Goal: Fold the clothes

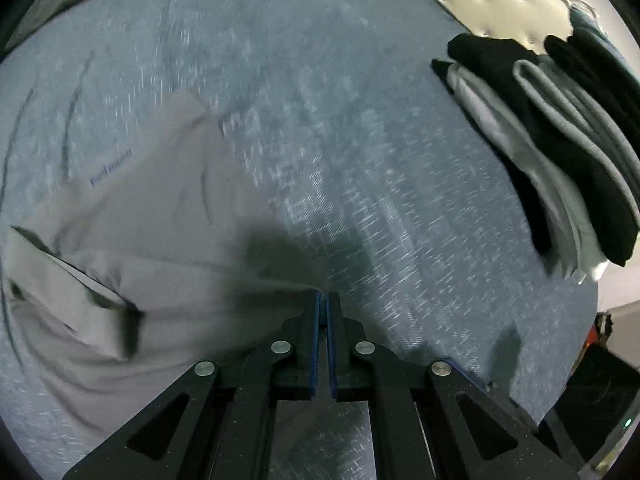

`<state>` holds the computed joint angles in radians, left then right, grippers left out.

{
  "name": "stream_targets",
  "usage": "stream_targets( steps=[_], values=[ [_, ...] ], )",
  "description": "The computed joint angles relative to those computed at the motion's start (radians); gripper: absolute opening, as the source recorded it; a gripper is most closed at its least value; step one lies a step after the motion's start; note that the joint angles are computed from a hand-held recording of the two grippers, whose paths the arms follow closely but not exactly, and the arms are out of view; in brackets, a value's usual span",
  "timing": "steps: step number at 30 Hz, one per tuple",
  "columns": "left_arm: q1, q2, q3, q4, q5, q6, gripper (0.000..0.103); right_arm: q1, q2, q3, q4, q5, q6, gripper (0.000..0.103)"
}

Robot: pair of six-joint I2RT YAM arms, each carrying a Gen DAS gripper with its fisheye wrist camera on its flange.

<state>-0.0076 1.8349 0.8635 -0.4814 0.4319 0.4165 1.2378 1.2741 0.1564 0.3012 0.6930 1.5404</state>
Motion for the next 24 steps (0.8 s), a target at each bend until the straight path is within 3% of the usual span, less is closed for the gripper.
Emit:
stream_targets(
  steps=[2,4,6,11,15,24],
  values=[
    [0.053,-0.035,-0.008,-0.024,0.022,0.047,0.01,-0.052,0.028,-0.006,0.065,-0.04,-0.048,0.027],
    [0.136,-0.074,0.001,-0.066,0.066,0.115,0.029,-0.096,0.062,-0.005,0.126,-0.081,-0.088,0.03],
    [0.231,-0.105,0.017,-0.093,0.076,0.179,0.037,-0.135,0.093,0.008,0.175,-0.124,-0.133,0.037],
    [0.43,-0.073,0.117,-0.18,0.093,0.325,0.037,-0.195,0.209,0.097,0.192,-0.202,-0.216,0.039],
    [0.526,0.003,0.197,-0.207,0.087,0.37,0.037,-0.235,0.292,0.163,0.166,-0.246,-0.227,0.039],
    [0.479,-0.034,0.07,-0.087,0.055,0.415,0.037,-0.306,0.379,0.239,0.136,-0.297,-0.248,0.039]
  ],
)
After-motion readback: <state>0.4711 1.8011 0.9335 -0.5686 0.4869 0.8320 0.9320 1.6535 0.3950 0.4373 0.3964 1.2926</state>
